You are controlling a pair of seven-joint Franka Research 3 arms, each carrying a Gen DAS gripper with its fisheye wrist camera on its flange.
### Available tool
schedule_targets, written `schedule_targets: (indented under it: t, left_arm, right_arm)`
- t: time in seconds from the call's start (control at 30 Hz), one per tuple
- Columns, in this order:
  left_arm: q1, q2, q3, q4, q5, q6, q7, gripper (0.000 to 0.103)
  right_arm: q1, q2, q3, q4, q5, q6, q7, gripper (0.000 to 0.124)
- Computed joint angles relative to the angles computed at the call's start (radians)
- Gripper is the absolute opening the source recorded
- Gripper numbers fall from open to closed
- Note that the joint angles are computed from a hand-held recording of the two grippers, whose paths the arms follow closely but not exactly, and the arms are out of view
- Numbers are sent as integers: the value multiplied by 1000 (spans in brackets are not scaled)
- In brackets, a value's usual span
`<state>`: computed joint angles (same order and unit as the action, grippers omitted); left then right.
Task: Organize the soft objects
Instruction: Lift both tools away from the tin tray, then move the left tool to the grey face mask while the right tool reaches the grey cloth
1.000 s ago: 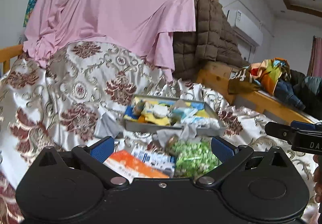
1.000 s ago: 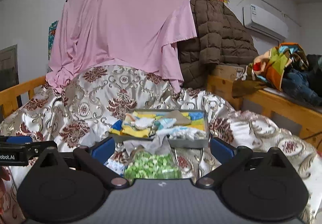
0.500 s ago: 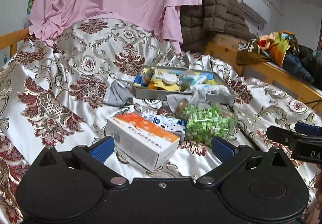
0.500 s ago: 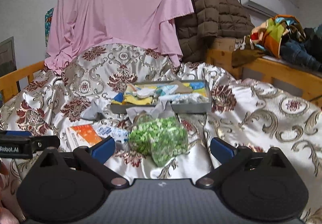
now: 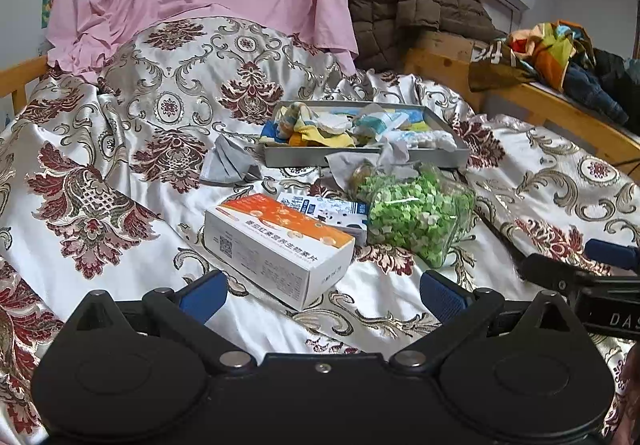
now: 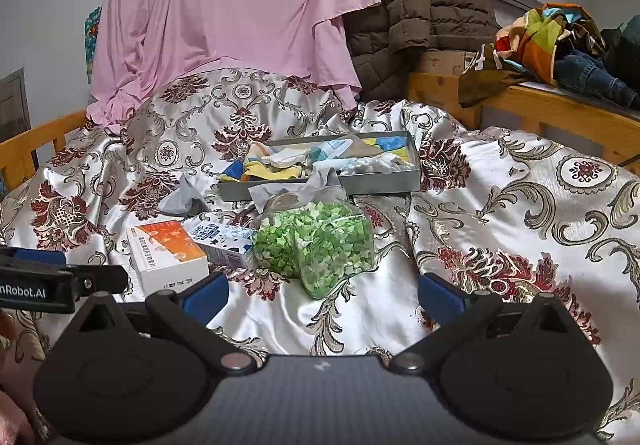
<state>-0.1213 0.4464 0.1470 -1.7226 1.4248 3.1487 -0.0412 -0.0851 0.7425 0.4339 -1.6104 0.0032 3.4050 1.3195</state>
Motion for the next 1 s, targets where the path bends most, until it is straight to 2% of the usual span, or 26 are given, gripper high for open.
schedule_targets:
  t: [0.1,0.37,0.63,0.77,0.87,0.93,1.0]
  left_arm:
    - [12,2,-19,-7,-57,-6,68,102]
    - [4,5,-22,-31,-251,-18,237,102]
    - [-61,25,66,-21,-365,-14,254,102]
    - [-62,56,76,16,-430,-27,280,102]
    - [-43,97,64,74,-499,-42,328,102]
    - [-31,129,60,121,-547,-50,360,102]
    - [1,173,32,184,-607,-61,419,102]
  right_arm:
    - [0,3,0,4,4,-10,2,103]
    - [16,11,-12,20,25,-22,-7,103]
    - [74,51,-50,111,67,-79,-59,103]
    - [100,92,-58,195,94,-130,-114,103]
    - [136,135,-80,284,122,-173,-151,103]
    - [160,175,-94,364,138,-213,-173,103]
    - [193,233,-116,481,150,-274,-192,103]
